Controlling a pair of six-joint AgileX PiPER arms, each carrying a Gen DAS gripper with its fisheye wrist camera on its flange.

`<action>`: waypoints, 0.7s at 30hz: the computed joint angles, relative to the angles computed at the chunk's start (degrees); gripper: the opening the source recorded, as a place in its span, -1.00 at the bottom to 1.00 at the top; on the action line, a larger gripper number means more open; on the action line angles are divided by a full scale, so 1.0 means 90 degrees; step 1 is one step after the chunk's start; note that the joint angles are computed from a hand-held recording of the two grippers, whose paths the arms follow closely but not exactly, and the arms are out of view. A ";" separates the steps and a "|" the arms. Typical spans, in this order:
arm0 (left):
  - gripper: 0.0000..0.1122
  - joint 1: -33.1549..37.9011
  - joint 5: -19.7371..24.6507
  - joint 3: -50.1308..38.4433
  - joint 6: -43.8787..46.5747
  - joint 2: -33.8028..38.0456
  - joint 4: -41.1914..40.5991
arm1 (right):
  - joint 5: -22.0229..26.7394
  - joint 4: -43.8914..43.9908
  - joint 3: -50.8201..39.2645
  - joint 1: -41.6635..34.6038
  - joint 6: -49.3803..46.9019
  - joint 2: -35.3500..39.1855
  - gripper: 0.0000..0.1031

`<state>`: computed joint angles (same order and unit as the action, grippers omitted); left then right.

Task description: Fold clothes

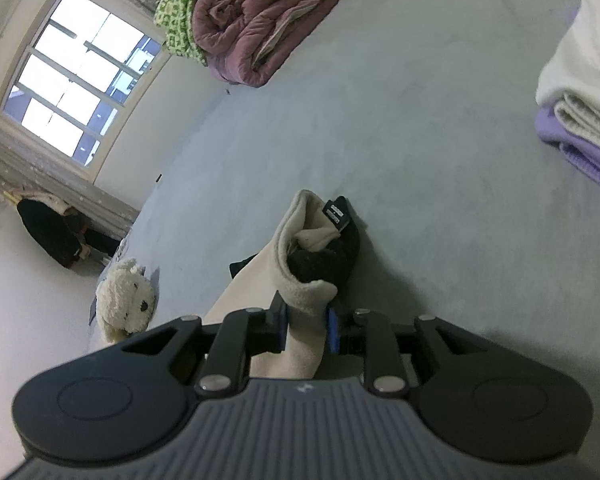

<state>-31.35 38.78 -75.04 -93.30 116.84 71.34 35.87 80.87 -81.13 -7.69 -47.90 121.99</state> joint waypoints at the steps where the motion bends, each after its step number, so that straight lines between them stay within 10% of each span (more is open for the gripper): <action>1: 0.58 0.0018 -0.0024 0.0008 0.0003 -0.0013 -0.0023 | 0.0006 0.0003 0.0001 -0.0014 0.0061 0.0021 -0.50; 21: 0.58 -0.0106 -0.0037 0.0395 -0.0834 -0.0070 0.0562 | -0.0334 0.1397 0.0611 0.0116 -0.0897 0.0048 -0.03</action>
